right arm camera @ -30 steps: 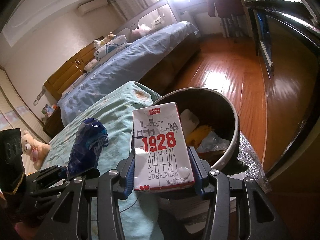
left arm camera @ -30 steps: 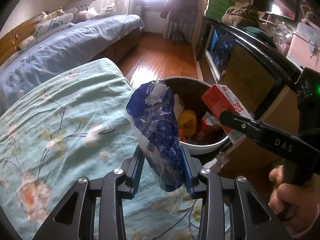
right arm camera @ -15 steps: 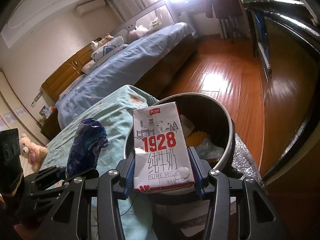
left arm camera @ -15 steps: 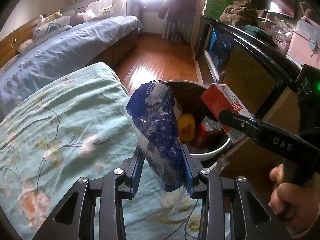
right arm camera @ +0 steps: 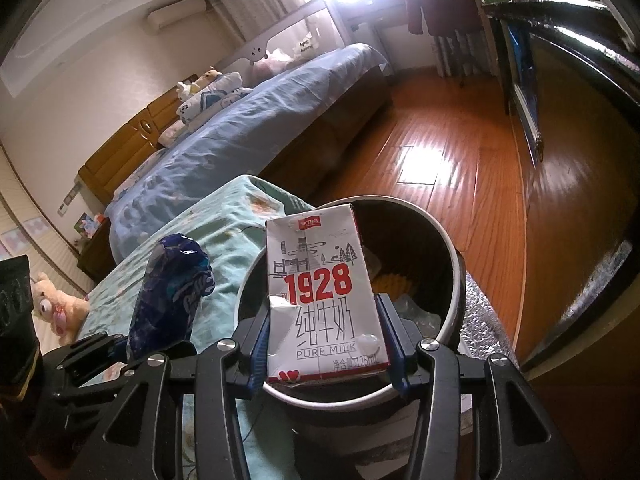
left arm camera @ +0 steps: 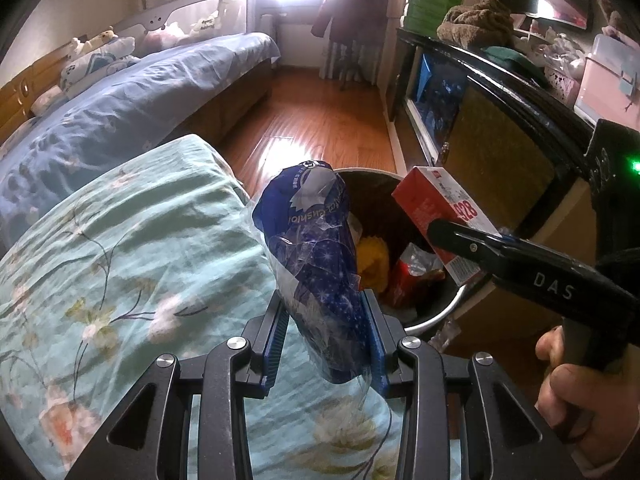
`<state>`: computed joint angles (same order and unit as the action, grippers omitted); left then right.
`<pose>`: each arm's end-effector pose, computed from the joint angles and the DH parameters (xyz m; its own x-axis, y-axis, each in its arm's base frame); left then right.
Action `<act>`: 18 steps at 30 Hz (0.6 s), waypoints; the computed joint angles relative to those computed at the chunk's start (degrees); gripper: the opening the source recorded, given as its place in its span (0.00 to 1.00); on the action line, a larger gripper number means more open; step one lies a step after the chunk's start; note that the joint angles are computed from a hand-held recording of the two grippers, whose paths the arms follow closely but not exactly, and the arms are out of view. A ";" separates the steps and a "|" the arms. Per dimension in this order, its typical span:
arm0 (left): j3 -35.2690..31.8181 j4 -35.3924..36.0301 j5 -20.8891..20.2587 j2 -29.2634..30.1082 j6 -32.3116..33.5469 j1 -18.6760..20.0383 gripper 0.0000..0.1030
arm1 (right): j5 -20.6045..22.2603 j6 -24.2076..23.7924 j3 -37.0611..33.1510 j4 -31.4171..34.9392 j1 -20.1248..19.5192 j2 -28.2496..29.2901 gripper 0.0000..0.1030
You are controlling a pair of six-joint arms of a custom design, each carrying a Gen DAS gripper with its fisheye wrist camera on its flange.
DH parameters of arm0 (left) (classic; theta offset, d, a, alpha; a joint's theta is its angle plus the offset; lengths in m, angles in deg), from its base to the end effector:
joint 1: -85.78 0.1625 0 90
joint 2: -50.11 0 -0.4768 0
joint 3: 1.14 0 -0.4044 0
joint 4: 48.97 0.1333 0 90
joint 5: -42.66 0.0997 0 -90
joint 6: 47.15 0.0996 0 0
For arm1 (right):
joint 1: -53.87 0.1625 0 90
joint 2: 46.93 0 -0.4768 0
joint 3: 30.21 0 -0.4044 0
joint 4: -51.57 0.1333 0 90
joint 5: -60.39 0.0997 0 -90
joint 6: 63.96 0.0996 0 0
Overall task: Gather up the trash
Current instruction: 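Carry the blue bag and milk carton over the bin with both tools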
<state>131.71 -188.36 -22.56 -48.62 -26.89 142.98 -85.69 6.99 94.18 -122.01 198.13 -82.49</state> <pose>-0.0600 -0.4163 0.3460 -0.5911 0.6551 -0.4705 0.7752 0.6225 -0.1071 0.4276 -0.2453 -0.0290 -0.8503 0.3875 0.3562 -0.0140 0.6599 -0.7512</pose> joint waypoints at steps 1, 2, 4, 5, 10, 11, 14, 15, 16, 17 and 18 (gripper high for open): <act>-0.03 -0.18 0.15 0.37 0.01 -0.02 0.34 | 0.05 -0.13 0.10 -0.16 -0.14 -0.05 0.47; -0.08 -0.40 0.22 0.72 0.03 0.01 0.34 | 0.09 -0.17 0.18 -0.13 -0.26 -0.11 0.47; -0.12 -0.74 0.35 1.17 0.15 0.06 0.34 | 0.16 -0.35 0.32 -0.50 -0.57 -0.13 0.47; -0.15 -0.87 0.35 1.41 0.13 0.05 0.34 | 0.14 -0.43 0.45 -0.72 -0.70 -0.18 0.47; 0.02 -1.17 0.56 1.92 -0.05 -0.38 0.34 | 0.33 -0.48 1.05 -1.58 -1.22 -0.37 0.47; 0.02 -1.24 0.56 2.05 -0.07 -0.45 0.34 | 0.37 -0.45 1.07 -1.62 -1.22 -0.35 0.47; 0.05 -1.42 0.51 2.34 0.16 -0.37 0.34 | 0.38 -0.58 1.15 -1.65 -1.25 -0.41 0.47; 0.05 -1.43 0.51 2.43 0.13 -0.38 0.34 | 0.38 -0.61 1.17 -1.74 -1.24 -0.40 0.47; 0.02 -1.38 0.51 2.49 0.12 -0.38 0.34 | 0.41 -0.64 1.20 -1.72 -1.28 -0.42 0.47; 0.03 -1.42 0.53 2.58 0.12 -0.41 0.34 | 0.37 -0.57 1.23 -1.73 -1.28 -0.44 0.47; 0.03 -1.54 0.59 2.73 0.14 -0.45 0.34 | 0.37 -0.58 1.17 -1.73 -1.28 -0.41 0.47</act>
